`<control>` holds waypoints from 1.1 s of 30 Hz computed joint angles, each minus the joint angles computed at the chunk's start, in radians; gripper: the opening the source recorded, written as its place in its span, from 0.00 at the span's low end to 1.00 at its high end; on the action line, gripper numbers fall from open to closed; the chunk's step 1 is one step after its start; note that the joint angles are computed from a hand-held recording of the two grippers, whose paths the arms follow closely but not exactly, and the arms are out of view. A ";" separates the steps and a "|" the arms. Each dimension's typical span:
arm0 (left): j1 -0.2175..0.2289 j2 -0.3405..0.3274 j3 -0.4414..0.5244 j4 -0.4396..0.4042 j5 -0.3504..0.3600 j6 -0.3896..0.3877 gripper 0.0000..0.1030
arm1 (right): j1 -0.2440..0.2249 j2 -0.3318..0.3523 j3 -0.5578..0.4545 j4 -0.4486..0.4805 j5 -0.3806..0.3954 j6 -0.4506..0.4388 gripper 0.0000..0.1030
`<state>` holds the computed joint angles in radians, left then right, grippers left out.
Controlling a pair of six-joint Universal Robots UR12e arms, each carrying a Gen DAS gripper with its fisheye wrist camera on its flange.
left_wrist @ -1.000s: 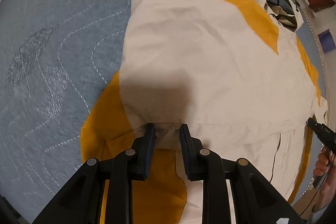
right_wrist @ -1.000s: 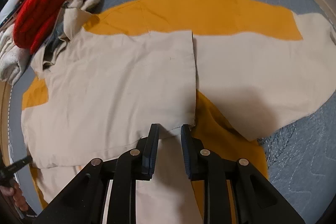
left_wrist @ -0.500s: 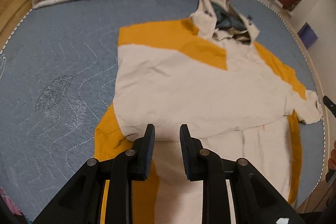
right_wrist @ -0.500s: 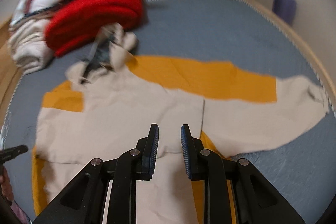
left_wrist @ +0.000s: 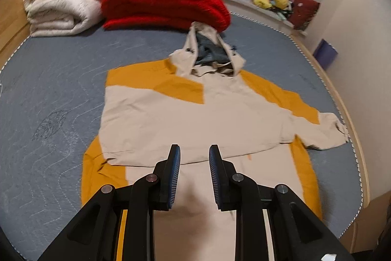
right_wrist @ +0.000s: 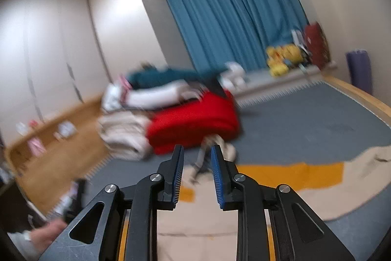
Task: Fold large clothes
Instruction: 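Move the right tool over to the other jacket sleeve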
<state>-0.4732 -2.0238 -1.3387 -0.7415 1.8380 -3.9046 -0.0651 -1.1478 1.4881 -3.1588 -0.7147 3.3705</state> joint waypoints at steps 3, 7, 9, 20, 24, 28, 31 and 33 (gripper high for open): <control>-0.012 -0.005 0.013 0.013 0.001 0.015 0.22 | -0.045 -0.008 0.008 -0.151 0.020 0.151 0.34; -0.025 -0.017 0.036 0.011 0.020 0.025 0.22 | -0.068 -0.038 0.030 -0.092 -0.148 0.129 0.39; -0.032 -0.027 0.052 0.006 0.031 0.032 0.22 | -0.051 -0.051 0.019 0.084 -0.327 0.032 0.39; -0.034 -0.078 0.108 -0.015 0.001 0.044 0.22 | -0.061 0.068 -0.130 0.588 -0.696 -0.018 0.39; -0.028 -0.091 0.118 -0.020 -0.023 0.033 0.22 | -0.107 0.101 -0.140 0.570 -0.690 -0.007 0.37; -0.026 -0.105 0.130 -0.031 -0.028 0.044 0.22 | -0.152 0.127 -0.119 0.493 -0.648 0.085 0.15; -0.025 -0.114 0.136 -0.049 -0.035 0.048 0.22 | -0.172 0.160 -0.115 0.436 -0.601 0.165 0.15; -0.024 -0.122 0.142 -0.066 -0.042 0.050 0.22 | -0.177 0.182 -0.121 0.440 -0.588 0.202 0.16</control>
<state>-0.4967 -2.1460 -1.1966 -0.8077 1.7961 -3.8543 -0.2422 -0.9658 1.3673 -2.7192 -1.3023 3.5727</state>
